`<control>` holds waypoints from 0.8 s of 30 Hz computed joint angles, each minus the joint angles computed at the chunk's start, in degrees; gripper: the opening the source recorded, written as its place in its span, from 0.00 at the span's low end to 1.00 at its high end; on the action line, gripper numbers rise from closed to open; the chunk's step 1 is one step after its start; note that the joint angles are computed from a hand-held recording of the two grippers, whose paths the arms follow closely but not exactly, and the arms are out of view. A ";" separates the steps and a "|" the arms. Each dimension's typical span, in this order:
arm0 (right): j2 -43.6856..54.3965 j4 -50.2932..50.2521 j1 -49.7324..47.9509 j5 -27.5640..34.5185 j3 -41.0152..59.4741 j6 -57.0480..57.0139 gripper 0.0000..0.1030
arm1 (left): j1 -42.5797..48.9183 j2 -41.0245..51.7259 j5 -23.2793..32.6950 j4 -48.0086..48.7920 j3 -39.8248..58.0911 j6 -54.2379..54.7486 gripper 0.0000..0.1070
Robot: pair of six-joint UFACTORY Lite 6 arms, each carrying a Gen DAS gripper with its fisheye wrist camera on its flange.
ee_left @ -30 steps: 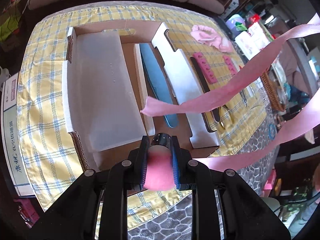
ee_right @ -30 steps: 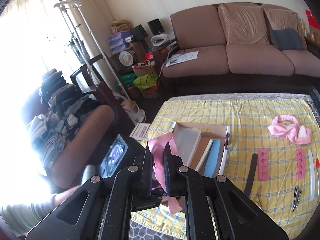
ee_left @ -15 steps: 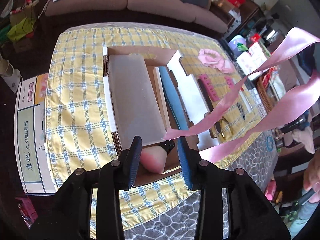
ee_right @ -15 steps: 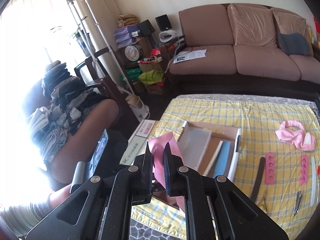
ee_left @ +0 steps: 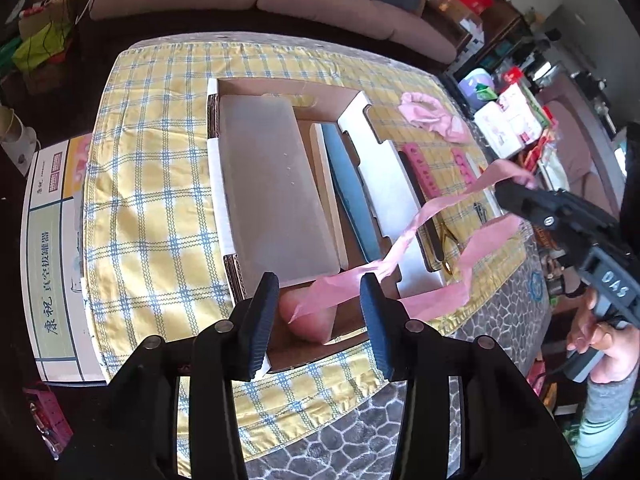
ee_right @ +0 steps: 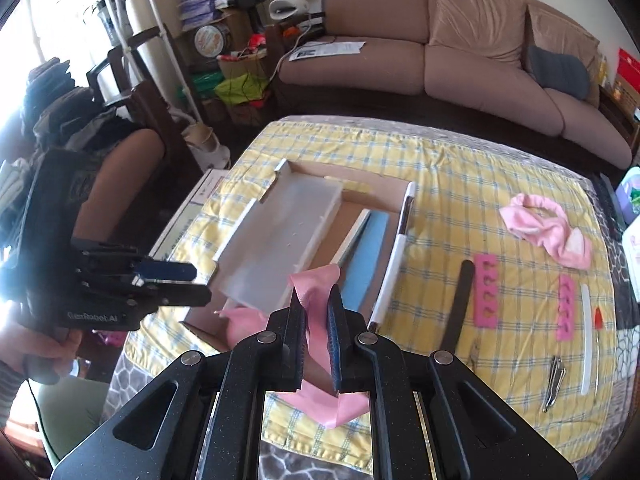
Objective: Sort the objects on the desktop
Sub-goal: 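Open the left gripper to drop the brush in the box while the right lowers the ribbon in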
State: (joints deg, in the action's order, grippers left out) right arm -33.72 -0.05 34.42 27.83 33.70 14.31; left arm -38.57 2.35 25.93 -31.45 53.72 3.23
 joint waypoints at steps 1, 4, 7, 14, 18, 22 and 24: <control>-1.31 3.00 -1.34 0.39 0.43 -3.18 0.09 | -0.40 0.85 -0.12 0.13 0.80 -0.11 0.39; -4.62 4.76 -1.96 3.27 3.18 -5.43 0.09 | -1.82 4.74 -0.51 -0.71 3.98 0.16 0.41; -4.92 6.27 -2.03 4.41 6.17 -6.53 0.09 | -2.71 10.29 -0.79 -9.34 7.23 6.75 0.42; 13.88 11.90 -7.97 -2.05 14.07 -12.18 0.09 | -4.40 8.21 -2.09 -12.85 4.34 9.02 0.42; 28.29 9.92 -9.11 -7.60 20.57 -10.29 0.09 | -4.26 6.82 -1.61 -8.44 4.22 6.67 0.44; 39.69 0.39 -8.44 -9.38 27.60 -1.96 0.12 | -3.47 9.10 -0.93 -7.27 6.69 6.82 0.45; 44.57 -0.94 -8.33 -6.65 31.04 -0.11 0.34 | -3.34 10.33 -0.75 -6.07 7.91 6.23 0.46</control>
